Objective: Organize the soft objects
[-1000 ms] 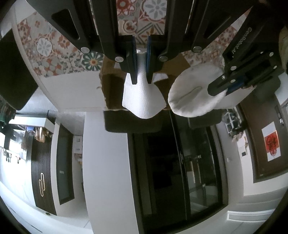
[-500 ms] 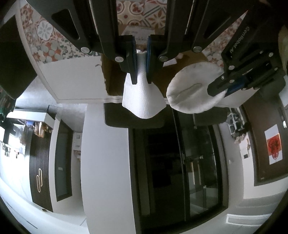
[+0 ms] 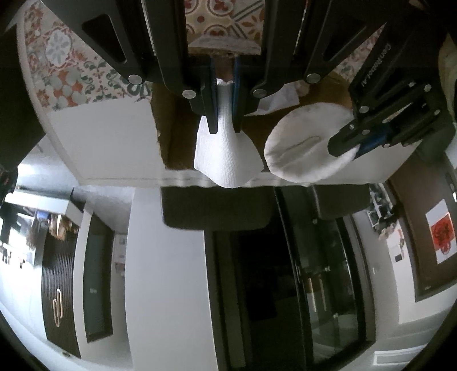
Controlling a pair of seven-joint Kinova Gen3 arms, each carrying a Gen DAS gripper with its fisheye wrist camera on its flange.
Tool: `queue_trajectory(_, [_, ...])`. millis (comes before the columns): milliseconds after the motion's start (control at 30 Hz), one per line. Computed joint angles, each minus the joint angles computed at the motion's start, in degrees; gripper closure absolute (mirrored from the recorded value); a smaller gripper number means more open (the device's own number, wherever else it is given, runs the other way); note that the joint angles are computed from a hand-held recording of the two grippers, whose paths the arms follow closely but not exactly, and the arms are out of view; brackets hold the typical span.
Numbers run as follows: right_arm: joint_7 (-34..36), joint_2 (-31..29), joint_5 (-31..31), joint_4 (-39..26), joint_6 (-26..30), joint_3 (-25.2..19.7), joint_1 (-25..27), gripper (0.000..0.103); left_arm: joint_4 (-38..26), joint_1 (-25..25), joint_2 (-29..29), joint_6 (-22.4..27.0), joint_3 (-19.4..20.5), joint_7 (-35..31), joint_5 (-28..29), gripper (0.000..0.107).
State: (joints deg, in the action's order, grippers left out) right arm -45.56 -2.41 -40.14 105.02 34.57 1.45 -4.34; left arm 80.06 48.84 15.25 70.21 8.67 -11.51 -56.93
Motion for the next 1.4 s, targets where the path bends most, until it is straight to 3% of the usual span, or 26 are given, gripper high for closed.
queue_trajectory(167, [-0.9,1.9,1.5,-1.1,0.4,-0.6,0.3,0.091,0.5,-2.0,-0.1,-2.2,-0.1,-1.8,3.2,0.089])
queue_trajectory(233, [-2.2,3.2,2.8,-2.8,2.2,-1.0,0.6,0.086,0.7,-2.1,-0.1,-2.2,-0.2,-1.7,3.7,0.08])
queue_trajectory(333, [-2.6,4.0,3.3,-3.5,3.1,-1.7,1.2,0.067,1.5,-1.5,-0.4,-1.9,-0.3,-0.5,2.9,0.073])
queue_trajectory(600, [-5.1,1.3,5.2,-1.9,2.6,-1.9,1.5,0.065,0.1,1.2,-0.7,4.9,0.7,1.6,0.7,0.064])
queue_trajectory(767, [-6.6,-4.4,6.6,1.6,2.0,0.0,0.5,0.065,0.2,5.8,-1.2,11.9,2.3,6.6,-2.5,0.055])
queue_trajectory(867, [-7.2,-9.3,7.0,3.9,2.6,2.2,-0.7,0.055,0.3,8.4,-1.9,16.1,3.7,9.6,-4.1,0.044])
queue_trajectory(933, [-8.2,-12.9,7.9,5.8,2.1,3.2,-1.5,0.052,0.6,10.6,-2.2,19.5,4.9,11.9,-5.9,0.042])
queue_trajectory(1233, [-16.1,-27.4,16.0,10.1,4.8,4.9,-3.4,0.04,-1.7,19.8,-1.3,33.8,8.6,16.4,-9.9,0.028])
queue_trajectory(1400, [-20.9,-33.9,20.8,11.9,7.0,5.1,-3.8,0.037,-3.1,24.2,0.1,39.3,9.4,17.4,-10.2,0.02])
